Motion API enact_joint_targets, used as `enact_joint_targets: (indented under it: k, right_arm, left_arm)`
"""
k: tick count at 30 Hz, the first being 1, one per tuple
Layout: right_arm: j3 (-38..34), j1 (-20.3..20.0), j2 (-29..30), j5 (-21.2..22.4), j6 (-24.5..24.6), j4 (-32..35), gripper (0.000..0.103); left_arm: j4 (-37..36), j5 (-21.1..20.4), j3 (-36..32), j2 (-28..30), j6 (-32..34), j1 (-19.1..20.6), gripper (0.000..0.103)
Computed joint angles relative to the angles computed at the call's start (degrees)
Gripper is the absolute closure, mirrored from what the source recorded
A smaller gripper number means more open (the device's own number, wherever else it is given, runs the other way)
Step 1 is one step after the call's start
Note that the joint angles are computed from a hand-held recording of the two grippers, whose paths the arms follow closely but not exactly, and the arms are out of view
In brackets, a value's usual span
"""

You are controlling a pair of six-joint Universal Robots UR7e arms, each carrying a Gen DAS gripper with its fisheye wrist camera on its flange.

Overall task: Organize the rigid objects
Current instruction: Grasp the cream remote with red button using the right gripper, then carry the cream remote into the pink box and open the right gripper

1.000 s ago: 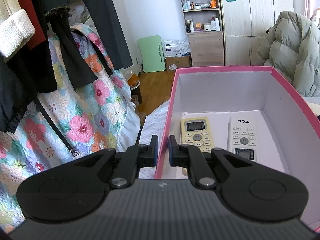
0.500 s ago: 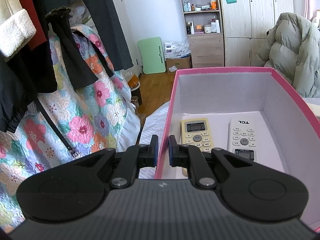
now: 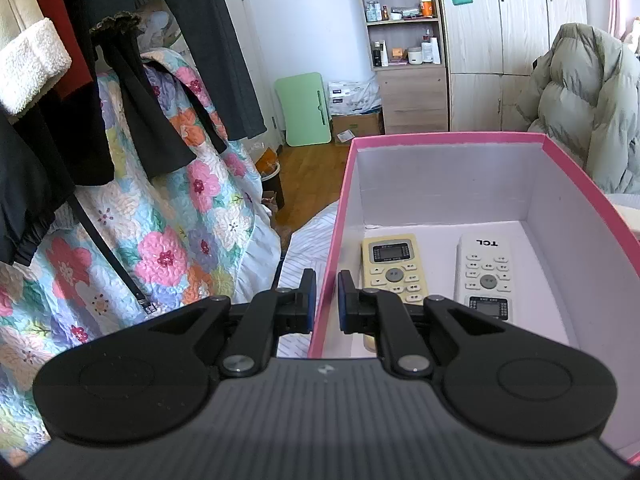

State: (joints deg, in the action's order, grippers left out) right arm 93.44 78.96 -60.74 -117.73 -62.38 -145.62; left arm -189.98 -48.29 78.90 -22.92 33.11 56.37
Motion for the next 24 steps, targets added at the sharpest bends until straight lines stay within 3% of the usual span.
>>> enact_joint_targets:
  k: [4, 11, 18, 24]
  right_arm:
    - [3.8, 1.5, 0.0, -3.0, 1.0, -10.9, 0.036]
    - [11.1, 3.2, -3.8, 1.8, 1.7, -27.4, 0.038]
    - [15.5, 4.8, -6.3, 4.6, 3.5, -37.6, 0.044]
    - [17.9, 5.4, -7.7, 6.1, 5.2, -41.3, 0.044]
  left_arm:
    - [-0.1, -0.1, 0.0, 0.0, 0.1, 0.0, 0.093]
    - [-1.6, 0.5, 0.3, 0.5, 1.0, -0.2, 0.093]
    - [-1.6, 0.7, 0.2, 0.6, 0.8, -0.2, 0.093]
    - [-2.4, 1.9, 0.2, 1.1, 1.3, -0.6, 0.092]
